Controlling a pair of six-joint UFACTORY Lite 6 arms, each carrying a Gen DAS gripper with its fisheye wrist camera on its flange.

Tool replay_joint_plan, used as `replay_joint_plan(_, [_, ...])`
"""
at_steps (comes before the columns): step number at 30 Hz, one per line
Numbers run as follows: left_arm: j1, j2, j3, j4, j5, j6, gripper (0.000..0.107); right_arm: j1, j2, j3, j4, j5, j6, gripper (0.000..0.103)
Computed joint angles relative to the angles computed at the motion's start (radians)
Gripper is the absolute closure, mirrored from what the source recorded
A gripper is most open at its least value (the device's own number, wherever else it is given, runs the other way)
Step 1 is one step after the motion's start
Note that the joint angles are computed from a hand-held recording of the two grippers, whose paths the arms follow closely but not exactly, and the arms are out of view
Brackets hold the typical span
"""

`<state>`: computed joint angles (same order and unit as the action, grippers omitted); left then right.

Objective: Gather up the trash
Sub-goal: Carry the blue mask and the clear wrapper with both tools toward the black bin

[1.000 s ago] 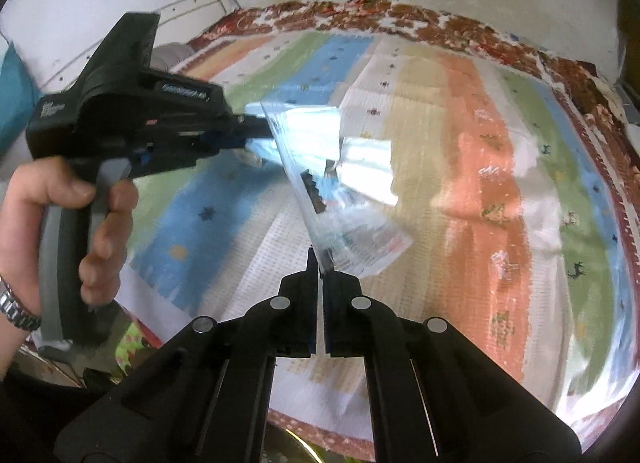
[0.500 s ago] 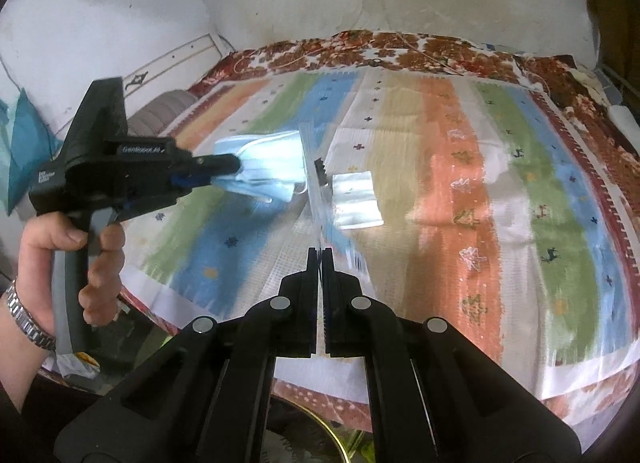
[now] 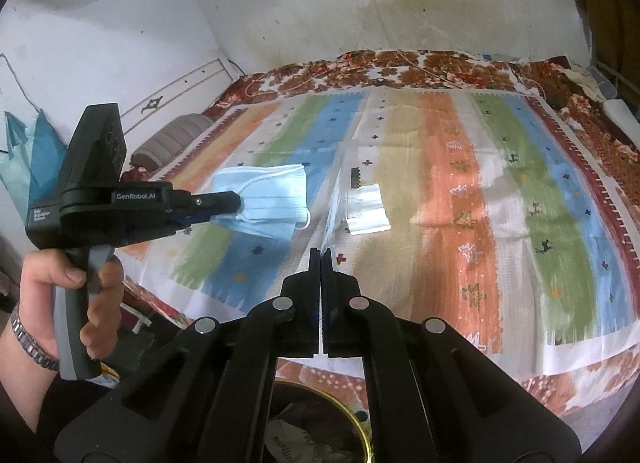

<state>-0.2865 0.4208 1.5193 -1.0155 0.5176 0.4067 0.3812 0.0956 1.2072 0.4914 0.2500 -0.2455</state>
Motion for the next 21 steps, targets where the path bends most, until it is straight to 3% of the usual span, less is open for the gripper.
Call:
replay_joint_plan(10, [-0.079,-0.202,-0.177,0.129,-0.051,-0.097,0.097,0.025,-0.173,-0.16,0.007,-0.019,0.019,0.103])
replay_joint_plan(16, [-0.092,-0.329,-0.335,0.078,-0.082,-0.117,0.098,0.06,-0.274,-0.245,-0.113,-0.037,0.154,0.103])
replay_joint_plan(21, [-0.134,-0.395,-0.42,0.159,-0.11,-0.215,0.098,0.094,-0.335,-0.303,-0.218,-0.043,0.268,0.103])
